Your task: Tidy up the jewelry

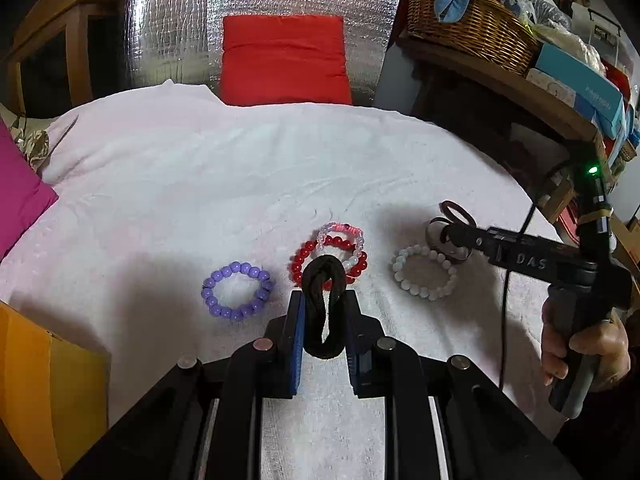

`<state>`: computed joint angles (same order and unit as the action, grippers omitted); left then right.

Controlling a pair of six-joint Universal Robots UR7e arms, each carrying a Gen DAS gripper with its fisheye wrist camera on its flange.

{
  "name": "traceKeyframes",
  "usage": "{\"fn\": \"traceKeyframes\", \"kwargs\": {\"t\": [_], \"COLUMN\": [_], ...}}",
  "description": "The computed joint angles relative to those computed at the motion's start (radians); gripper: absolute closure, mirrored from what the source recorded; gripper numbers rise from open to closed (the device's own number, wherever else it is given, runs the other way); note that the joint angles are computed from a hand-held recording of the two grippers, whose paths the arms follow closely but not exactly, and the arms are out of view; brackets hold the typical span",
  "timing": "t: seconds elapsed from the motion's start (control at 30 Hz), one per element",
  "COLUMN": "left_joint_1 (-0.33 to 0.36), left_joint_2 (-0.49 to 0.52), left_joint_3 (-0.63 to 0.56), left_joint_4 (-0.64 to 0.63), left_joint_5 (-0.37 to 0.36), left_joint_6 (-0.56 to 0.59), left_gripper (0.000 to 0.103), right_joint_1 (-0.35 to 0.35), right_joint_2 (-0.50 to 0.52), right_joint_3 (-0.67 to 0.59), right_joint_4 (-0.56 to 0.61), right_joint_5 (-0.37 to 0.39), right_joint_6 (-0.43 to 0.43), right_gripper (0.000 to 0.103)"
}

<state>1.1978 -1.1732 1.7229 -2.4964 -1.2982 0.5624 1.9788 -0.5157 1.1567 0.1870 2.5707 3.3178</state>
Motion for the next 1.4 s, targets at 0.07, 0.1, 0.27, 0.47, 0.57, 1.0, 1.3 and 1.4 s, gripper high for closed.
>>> {"fn": "traceKeyframes", "kwargs": {"t": [0.07, 0.1, 0.27, 0.47, 0.57, 1.0, 1.3, 1.4], "left_joint_1": [-0.001, -0.002, -0.005, -0.005, -0.007, -0.005, -0.006, -0.008], "left_joint_2": [0.0, 0.0, 0.0, 0.003, -0.002, -0.026, -0.024, -0.025], "left_joint_3": [0.001, 0.001, 0.007, 0.002, 0.006, 0.01, 0.008, 0.014], "left_joint_4": [0.0, 0.001, 0.003, 0.001, -0.003, -0.005, 0.002, 0.002], "left_joint_5": [0.002, 0.004, 0.011, 0.023, 0.021, 0.014, 0.017, 0.012], "left_joint_6": [0.001, 0.001, 0.003, -0.007, -0.011, -0.02, -0.022, -0.018], "left_gripper": [0.084, 0.084, 0.084, 0.084, 0.084, 0.084, 0.084, 0.084], "right_joint_1": [0.004, 0.005, -0.027, -0.047, -0.044, -0.04, -0.056, -0.071], "right_joint_2": [-0.014, -0.002, 0.045, -0.032, -0.102, -0.227, -0.094, -0.076], "right_joint_3": [0.02, 0.005, -0.068, 0.025, 0.117, 0.27, 0.095, 0.078], "right_joint_4": [-0.055, -0.051, 0.04, 0.025, -0.048, -0.166, 0.148, 0.154], "right_joint_5": [-0.017, -0.009, -0.055, -0.162, -0.232, -0.374, -0.319, -0.351], "right_joint_6": [-0.068, -0.093, -0.078, 0.053, 0.072, 0.151, 0.261, 0.258], "right_gripper": [0.035, 0.036, 0.072, 0.09, 0.094, 0.097, 0.041, 0.041]}}
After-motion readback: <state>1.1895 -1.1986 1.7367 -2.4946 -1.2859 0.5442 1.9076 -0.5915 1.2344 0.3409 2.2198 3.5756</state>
